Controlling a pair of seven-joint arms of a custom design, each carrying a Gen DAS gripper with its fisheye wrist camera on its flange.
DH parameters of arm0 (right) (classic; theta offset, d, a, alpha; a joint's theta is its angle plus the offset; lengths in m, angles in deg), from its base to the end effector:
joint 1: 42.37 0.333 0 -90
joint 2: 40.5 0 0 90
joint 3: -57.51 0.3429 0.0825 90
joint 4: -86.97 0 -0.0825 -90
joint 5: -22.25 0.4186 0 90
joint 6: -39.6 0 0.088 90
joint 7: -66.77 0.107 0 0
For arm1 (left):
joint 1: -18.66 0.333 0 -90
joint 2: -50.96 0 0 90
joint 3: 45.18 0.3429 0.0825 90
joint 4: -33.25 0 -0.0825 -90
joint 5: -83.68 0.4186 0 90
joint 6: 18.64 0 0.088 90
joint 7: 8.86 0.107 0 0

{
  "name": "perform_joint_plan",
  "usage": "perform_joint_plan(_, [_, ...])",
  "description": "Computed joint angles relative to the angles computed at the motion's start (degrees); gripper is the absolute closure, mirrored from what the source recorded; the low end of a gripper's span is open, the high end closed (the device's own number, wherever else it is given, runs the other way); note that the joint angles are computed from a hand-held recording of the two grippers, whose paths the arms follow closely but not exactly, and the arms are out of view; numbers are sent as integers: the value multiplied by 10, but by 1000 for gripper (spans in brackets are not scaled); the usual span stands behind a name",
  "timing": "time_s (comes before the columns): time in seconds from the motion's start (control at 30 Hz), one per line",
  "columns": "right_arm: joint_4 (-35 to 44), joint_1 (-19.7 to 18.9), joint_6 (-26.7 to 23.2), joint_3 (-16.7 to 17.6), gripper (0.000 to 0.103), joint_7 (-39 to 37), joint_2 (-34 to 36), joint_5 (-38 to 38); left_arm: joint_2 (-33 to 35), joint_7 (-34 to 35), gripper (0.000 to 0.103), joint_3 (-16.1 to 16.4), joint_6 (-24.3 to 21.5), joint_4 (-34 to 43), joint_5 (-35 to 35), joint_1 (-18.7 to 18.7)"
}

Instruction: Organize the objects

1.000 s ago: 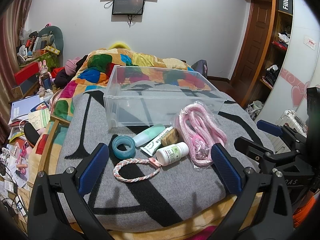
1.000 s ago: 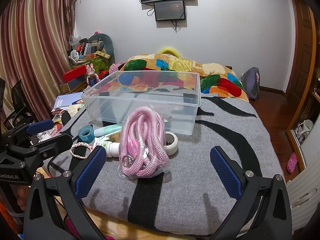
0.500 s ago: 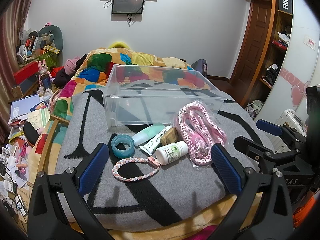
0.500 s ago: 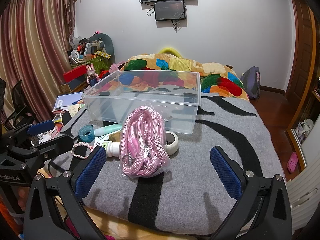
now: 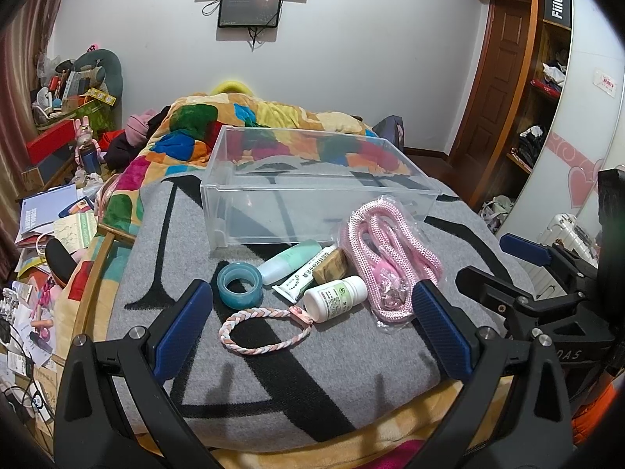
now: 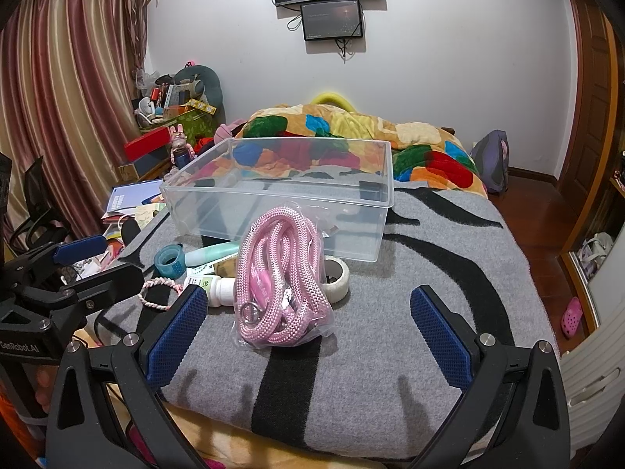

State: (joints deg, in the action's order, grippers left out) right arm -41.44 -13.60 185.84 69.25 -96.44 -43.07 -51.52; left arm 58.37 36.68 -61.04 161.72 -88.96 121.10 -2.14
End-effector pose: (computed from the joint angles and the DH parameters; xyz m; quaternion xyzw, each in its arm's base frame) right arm 0.4234 0.3800 0.4228 -0.5850 0.6797 -0.3018 0.3236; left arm 0.4745 -0.4135 0.4503 -0.4606 0.7763 -0.4022 0.1533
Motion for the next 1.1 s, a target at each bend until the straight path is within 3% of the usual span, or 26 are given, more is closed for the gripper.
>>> perform_joint_plan(0.47, [4,1,-1,0,0,-4,2,5,1,32,0,-17,1,-2,-35,14])
perform_joint_plan(0.6, [9,-1,7,-4,0,-15,8,14,0,0,0,13,-9,4,2,-5])
perform_joint_plan(0.73, [22,-6,22,-11,0,-36,20,29,4,5,1,12,-30,7,4,5])
perform_joint_plan(0.87, [40,-11,35,-20,0,-63,39,47,21,117,17,-47,-62,8,-112,58])
perform_joint_plan(1.1, [66,-15,82,-38,1,-127,86,119,55,206,37,-69,-106,22,-212,79])
